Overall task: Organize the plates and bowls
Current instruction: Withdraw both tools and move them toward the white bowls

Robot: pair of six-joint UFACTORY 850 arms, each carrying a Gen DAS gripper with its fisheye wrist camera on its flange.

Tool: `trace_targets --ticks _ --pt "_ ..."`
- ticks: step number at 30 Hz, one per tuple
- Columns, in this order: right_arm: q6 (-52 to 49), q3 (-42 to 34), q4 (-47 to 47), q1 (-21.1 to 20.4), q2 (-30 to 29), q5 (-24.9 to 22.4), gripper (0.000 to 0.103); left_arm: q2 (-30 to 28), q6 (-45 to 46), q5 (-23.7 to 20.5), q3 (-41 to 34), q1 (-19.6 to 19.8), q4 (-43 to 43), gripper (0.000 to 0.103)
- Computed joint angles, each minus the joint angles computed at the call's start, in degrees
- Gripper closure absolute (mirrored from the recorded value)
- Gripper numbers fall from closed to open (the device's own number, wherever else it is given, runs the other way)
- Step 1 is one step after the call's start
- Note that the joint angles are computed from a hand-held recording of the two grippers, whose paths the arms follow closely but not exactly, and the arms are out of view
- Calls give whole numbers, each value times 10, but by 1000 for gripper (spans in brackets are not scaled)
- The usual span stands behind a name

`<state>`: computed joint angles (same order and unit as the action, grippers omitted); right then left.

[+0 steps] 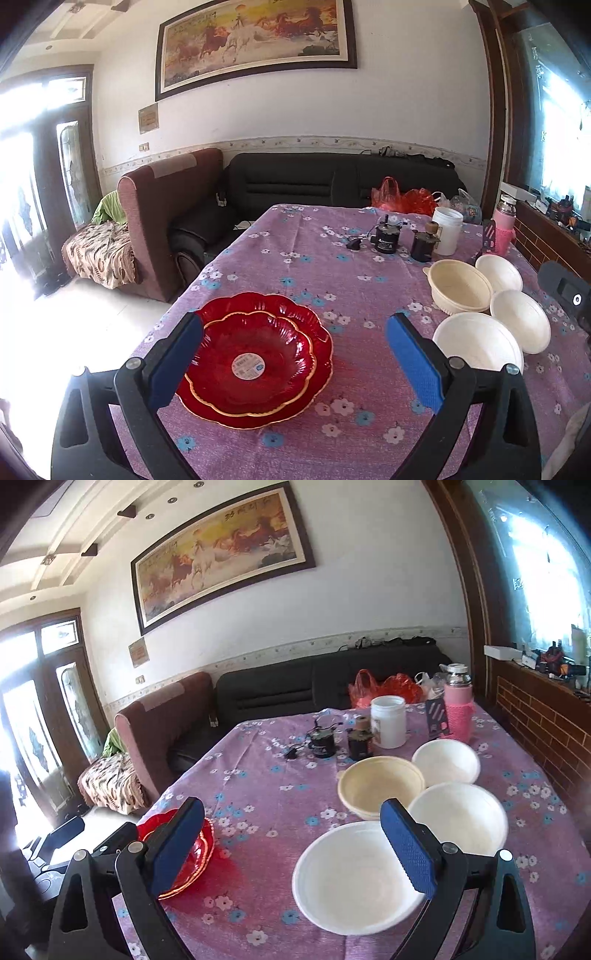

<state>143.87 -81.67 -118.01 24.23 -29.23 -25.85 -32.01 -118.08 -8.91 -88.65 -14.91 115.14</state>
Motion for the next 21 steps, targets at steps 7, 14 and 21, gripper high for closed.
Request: trace_targets --ticks 7,14,21 --pt "-22 94 25 -6 68 -96 1 3 47 -17 5 -34 -29 4" --pt "56 174 -9 -51 121 -125 1 -20 195 -36 -23 -62 -153 4" --pt "20 211 44 -74 146 -164 1 -52 409 -46 -64 -77 -352 4"
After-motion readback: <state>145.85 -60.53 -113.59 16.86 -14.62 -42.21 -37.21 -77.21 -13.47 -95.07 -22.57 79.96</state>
